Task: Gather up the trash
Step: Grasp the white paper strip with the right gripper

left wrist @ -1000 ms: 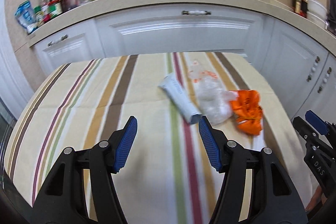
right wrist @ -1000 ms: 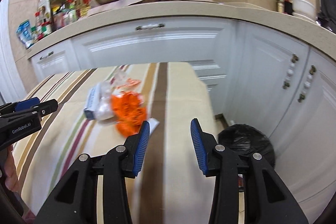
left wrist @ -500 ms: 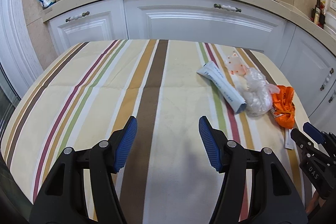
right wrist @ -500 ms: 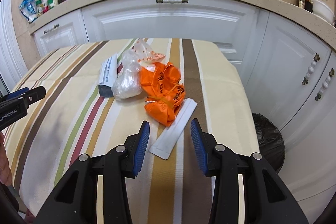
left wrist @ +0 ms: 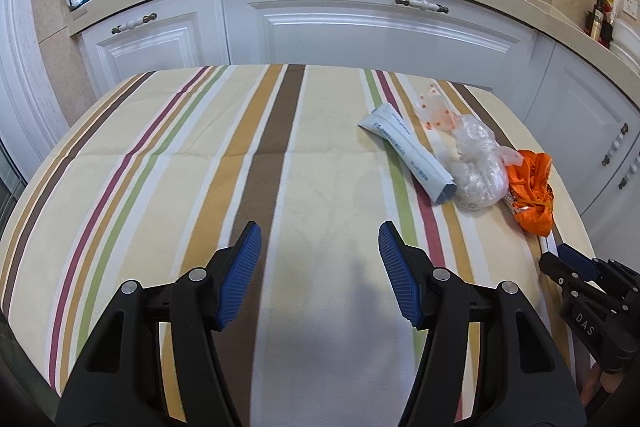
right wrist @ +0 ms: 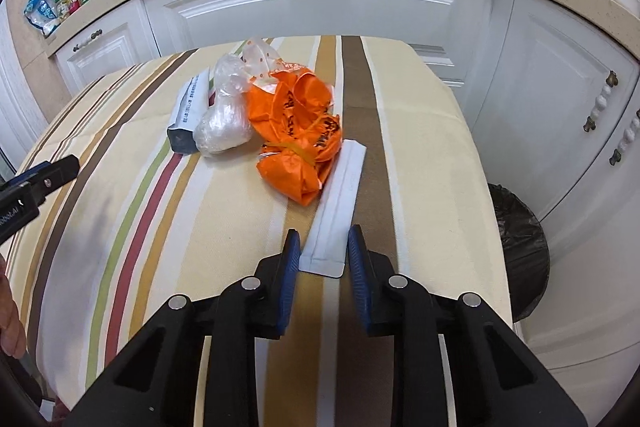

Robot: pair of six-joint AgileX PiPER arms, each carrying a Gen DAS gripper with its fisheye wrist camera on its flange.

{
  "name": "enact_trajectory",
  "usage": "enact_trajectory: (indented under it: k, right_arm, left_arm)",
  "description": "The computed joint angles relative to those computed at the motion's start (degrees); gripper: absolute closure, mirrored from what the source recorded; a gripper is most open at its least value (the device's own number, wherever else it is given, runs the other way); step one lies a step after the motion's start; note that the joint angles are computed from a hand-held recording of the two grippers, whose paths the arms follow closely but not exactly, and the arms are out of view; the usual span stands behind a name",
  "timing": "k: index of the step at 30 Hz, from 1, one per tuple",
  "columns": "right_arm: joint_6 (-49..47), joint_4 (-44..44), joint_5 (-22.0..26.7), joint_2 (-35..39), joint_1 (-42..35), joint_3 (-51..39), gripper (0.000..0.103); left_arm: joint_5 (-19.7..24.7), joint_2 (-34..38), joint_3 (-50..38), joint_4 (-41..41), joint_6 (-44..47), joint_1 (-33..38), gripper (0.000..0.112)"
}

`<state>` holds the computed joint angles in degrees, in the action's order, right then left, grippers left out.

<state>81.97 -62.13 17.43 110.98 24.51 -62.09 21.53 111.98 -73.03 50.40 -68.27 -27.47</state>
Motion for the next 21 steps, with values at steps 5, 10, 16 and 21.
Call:
enact_trajectory:
  k: [5,10,16,21]
  right_arm:
    - [8.5,-9.1,-0.9,-1.4,-0.5,2.6,0.088]
    - [11.6,-12.4,-2.5,-2.4,-1.8,4.0,0.09]
    - [17.1,-16.9,-4.2,-3.0,-2.6,5.3,0.08]
    - [12.6,-12.7,-3.2,-2.4,-1.9,3.8,0.067]
  left_arm:
    - [0.8,1.1,-2.0,-1.8,2.0,-1.9,0.053]
    - [1.8,2.2,-4.4,-3.4,3.9,-3.4,0.053]
    - [2.9,3.1,-6.0,-3.9,4.8,-4.4,0.053]
    - [3.1,3.8,-6.5,-5.7,6.3,-4.2,0.053]
